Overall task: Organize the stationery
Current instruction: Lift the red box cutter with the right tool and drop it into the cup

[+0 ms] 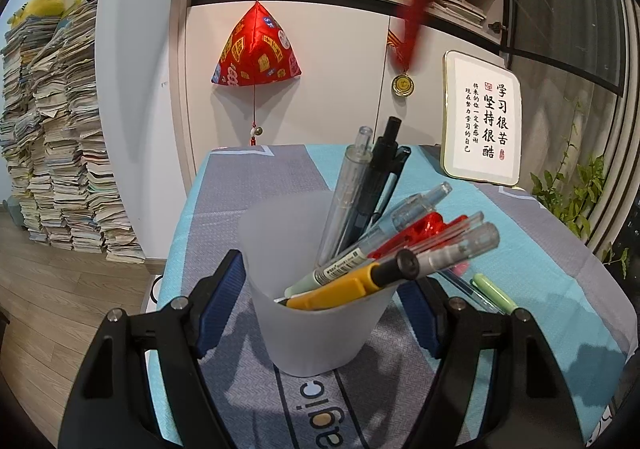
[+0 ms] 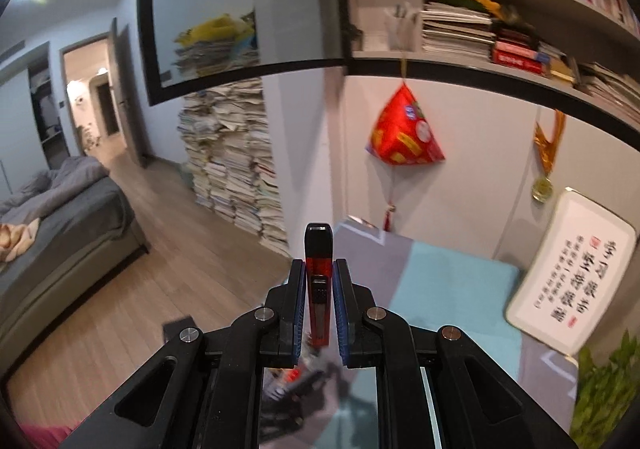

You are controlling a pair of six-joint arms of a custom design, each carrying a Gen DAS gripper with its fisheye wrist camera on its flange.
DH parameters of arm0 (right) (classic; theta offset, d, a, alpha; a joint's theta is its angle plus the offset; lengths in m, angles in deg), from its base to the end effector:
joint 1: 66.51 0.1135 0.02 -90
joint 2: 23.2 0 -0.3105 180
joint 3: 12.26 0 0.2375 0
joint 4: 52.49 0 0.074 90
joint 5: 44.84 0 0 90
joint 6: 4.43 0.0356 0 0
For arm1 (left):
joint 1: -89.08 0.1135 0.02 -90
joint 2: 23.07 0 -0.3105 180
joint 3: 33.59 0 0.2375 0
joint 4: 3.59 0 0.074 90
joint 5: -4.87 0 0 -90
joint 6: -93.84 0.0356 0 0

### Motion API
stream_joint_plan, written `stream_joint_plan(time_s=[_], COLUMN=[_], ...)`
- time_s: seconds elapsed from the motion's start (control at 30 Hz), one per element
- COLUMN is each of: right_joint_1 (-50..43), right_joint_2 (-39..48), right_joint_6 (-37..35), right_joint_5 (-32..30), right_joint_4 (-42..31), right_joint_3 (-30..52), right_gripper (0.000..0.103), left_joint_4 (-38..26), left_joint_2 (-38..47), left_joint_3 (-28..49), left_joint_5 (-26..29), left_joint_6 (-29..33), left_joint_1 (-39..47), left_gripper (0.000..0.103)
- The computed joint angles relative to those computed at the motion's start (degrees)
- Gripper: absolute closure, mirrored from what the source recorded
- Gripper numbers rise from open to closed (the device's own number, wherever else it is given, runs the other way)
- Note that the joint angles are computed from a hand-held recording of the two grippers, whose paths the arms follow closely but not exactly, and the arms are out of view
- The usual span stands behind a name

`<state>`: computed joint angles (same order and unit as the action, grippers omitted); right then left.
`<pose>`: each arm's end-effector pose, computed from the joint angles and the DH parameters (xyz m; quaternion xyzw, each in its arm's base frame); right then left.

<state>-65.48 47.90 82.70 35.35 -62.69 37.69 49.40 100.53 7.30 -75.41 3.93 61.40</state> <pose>0.2339 0.0103 0.2648 -0.0714 0.8667 0.0667 0.4891 0.2777 -0.1524 0.0825 0.2481 0.8263 -0.1905 0.4684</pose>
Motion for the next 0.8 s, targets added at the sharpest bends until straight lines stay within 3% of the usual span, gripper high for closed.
stream_joint_plan(time_s=[0.4, 0.8], right_joint_1=[2.21, 2.31], right_joint_2=[15.85, 20.00], right_joint_6=[1.54, 1.66], right_joint_5=[-2.54, -3.20], right_joint_4=[5.51, 5.94], right_joint_3=[1.43, 1.74], right_gripper=[0.089, 0.089], left_joint_4=[-0.48, -0.62], left_joint_2=[0.11, 0.05], left_joint_3=[0.37, 0.41], left_joint_5=[0.51, 0.52], left_joint_6=[-0.23, -0.18], left_joint_1=[0.13, 0.14], left_gripper=[0.029, 0.029])
